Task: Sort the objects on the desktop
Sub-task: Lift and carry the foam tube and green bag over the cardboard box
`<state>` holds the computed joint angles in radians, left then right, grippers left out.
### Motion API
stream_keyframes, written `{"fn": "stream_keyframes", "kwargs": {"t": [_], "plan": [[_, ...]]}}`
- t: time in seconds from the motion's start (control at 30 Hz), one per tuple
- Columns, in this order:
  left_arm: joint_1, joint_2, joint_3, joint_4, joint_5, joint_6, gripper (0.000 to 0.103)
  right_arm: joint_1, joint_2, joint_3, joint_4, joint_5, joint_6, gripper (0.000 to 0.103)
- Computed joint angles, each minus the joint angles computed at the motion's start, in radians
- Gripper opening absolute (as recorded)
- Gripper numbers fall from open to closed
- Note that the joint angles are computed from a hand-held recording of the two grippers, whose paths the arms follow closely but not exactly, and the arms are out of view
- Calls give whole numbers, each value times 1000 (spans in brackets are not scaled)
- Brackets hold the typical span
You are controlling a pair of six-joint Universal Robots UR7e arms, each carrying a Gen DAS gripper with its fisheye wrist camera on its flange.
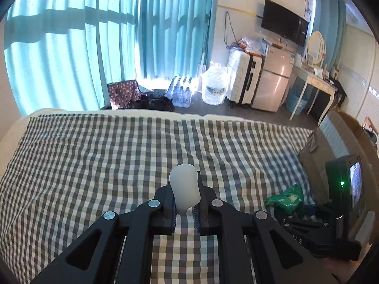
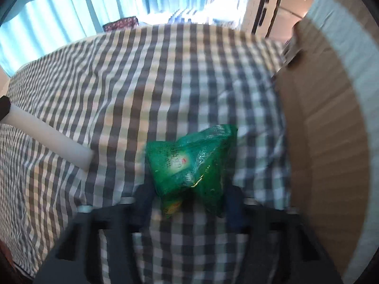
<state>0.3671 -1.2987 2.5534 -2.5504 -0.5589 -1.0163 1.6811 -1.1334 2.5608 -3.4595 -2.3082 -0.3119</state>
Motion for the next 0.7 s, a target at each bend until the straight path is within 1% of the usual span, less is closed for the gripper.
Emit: {"fn": "stream_keyframes", "kwargs": {"t": [0.07,0.1,0.17,0.3,0.4,0.5,0.63,0.7], "plan": [[-24,-27,4,36,12,-29,11,7,-12,7,9,-4,2,35],[-32,-38,4,48,18,-36,11,18,-11,10,1,-19,0,34],[-47,-45,-3,72,35,-52,11,50,-22,9,9,-26,5,33],[-74,-97,-5,182,54,-103,11,126,-71,5,38,-1,37,33],[-83,-122,-7,208,54,-114,11,171,-122,21,43,21,55,33],[-111,-136,-15,263,72,-127,11,211,-147,23,23,31,63,33],[-150,-154,-32,332,71,-159,11,266,-139,5,-55,26,66,33],[-167,-164,-44,380,75,-180,11,286,-151,8,-80,35,63,33]]}}
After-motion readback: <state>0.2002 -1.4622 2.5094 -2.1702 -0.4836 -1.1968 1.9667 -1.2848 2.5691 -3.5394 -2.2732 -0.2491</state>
